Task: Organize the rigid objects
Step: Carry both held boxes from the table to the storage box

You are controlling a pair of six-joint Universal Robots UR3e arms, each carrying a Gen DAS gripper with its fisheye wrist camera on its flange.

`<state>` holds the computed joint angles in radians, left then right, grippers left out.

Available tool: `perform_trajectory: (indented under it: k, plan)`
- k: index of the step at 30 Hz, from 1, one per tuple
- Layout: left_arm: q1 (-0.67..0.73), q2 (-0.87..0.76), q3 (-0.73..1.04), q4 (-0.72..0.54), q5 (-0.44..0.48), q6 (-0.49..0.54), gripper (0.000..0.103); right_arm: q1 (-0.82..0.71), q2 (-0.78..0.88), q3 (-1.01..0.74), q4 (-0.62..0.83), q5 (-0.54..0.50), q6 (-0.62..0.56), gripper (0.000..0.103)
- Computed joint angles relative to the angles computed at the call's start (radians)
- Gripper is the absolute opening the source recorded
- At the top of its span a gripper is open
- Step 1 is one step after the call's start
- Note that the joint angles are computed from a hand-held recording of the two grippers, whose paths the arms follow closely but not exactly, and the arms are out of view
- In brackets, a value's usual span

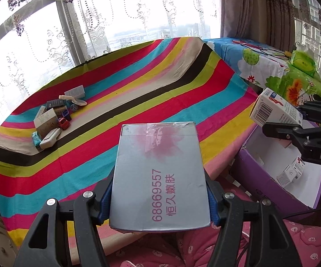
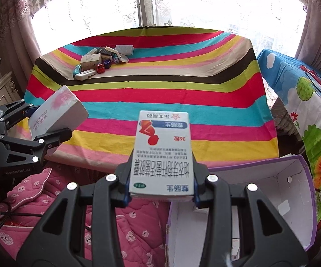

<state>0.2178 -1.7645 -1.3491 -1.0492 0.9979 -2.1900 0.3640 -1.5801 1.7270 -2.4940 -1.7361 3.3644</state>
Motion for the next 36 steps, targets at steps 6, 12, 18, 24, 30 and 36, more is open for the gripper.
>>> perform_trajectory:
  k: [6,12,18,24,30,36]
  plan:
    - [-0.059,0.022,-0.011,-0.022,0.019,0.024,0.066,-0.057,-0.128,0.133,-0.021,0.011,0.018,0.044]
    - [-0.129,0.028,0.008,-0.075,0.044,0.062,0.066,-0.155,-0.273,0.274,-0.018,0.047,0.031,0.044]
    - [-0.252,0.047,-0.005,-0.066,0.075,0.095,0.066,-0.24,-0.403,0.385,0.004,0.069,0.039,0.044]
    - [-0.366,0.065,-0.031,-0.071,0.111,0.141,0.066,-0.32,-0.525,0.466,0.051,0.065,0.03,0.044]
    - [-0.453,0.067,-0.046,-0.103,0.147,0.179,0.066,-0.436,-0.677,0.525,0.149,0.062,-0.006,0.044]
    - [-0.515,0.062,-0.074,-0.09,0.177,0.197,0.066,-0.56,-0.802,0.561,0.261,0.071,-0.064,0.044]
